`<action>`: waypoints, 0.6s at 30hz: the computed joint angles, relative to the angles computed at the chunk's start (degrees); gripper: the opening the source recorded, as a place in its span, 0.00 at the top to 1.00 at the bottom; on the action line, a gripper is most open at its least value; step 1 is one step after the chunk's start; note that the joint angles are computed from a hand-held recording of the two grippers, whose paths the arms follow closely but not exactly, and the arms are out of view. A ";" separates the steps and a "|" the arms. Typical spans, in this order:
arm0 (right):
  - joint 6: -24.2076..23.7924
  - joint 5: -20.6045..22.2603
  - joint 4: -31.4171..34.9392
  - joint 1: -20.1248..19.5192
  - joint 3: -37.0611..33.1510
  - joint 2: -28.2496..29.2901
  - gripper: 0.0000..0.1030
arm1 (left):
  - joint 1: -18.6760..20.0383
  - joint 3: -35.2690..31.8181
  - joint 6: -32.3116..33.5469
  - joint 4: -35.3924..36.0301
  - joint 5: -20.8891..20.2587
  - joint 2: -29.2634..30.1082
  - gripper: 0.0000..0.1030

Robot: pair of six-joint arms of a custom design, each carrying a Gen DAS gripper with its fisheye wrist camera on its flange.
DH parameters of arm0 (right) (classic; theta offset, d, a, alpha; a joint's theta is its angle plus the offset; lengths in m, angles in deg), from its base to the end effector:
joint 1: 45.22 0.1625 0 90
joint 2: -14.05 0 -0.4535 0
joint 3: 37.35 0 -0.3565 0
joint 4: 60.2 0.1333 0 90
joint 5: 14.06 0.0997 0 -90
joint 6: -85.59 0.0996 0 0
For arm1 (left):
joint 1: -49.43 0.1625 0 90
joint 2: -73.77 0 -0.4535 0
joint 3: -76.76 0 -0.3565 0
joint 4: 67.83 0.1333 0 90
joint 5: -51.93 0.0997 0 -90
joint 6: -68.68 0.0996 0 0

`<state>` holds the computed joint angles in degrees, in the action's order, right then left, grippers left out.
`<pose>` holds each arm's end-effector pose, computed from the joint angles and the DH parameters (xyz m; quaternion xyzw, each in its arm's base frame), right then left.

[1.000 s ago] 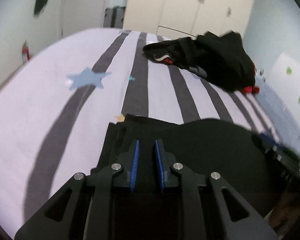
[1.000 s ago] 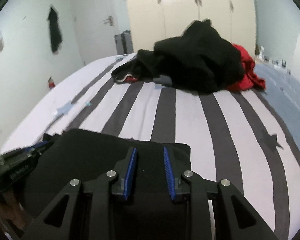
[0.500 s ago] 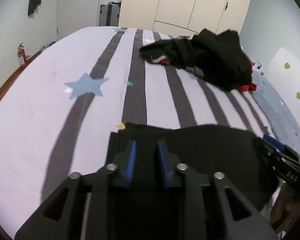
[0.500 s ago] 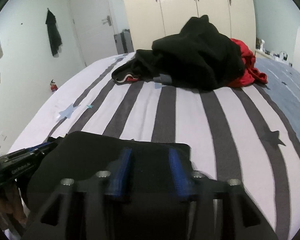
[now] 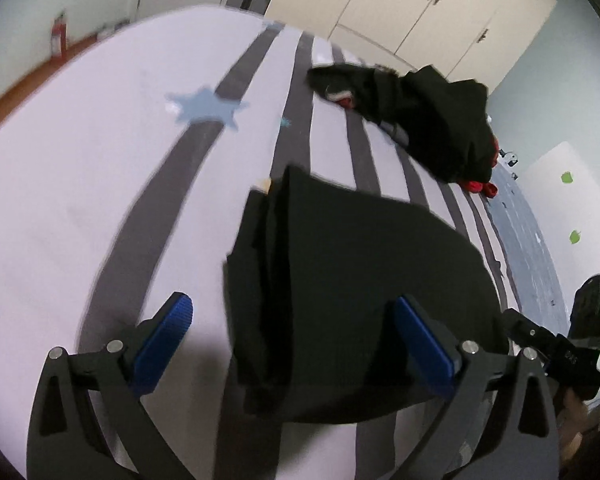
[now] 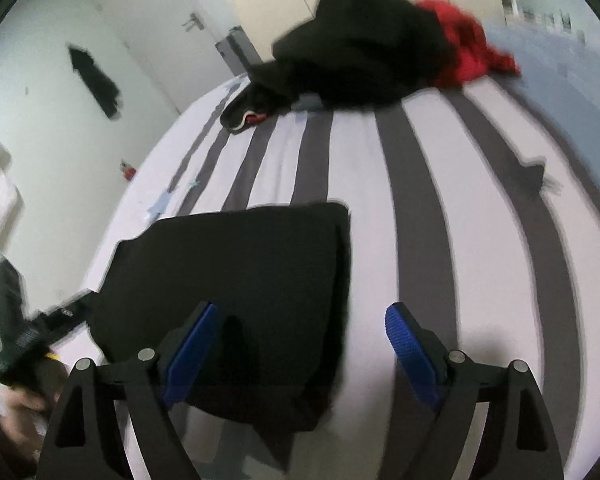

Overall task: Fold clothes
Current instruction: 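Grasp the folded sweatshirt with both grippers and lift it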

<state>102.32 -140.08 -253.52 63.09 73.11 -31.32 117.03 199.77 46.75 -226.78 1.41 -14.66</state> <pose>0.2585 -0.5432 0.1603 -0.0888 -0.8999 0.3849 0.1848 0.0173 -0.4740 0.4063 -0.0961 0.8996 -0.3793 0.1939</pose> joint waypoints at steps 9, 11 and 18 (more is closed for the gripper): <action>-0.13 11.88 -1.81 -4.79 -0.05 1.71 0.18 | 5.07 0.06 0.76 -6.63 -9.00 3.18 0.01; -0.60 14.59 -2.98 -5.96 0.14 2.03 0.15 | 5.96 -0.44 0.96 -6.84 -10.78 3.50 0.01; -2.83 20.35 -2.90 -8.22 -0.84 2.56 0.13 | 6.73 -1.17 3.06 -9.08 -14.22 5.62 0.01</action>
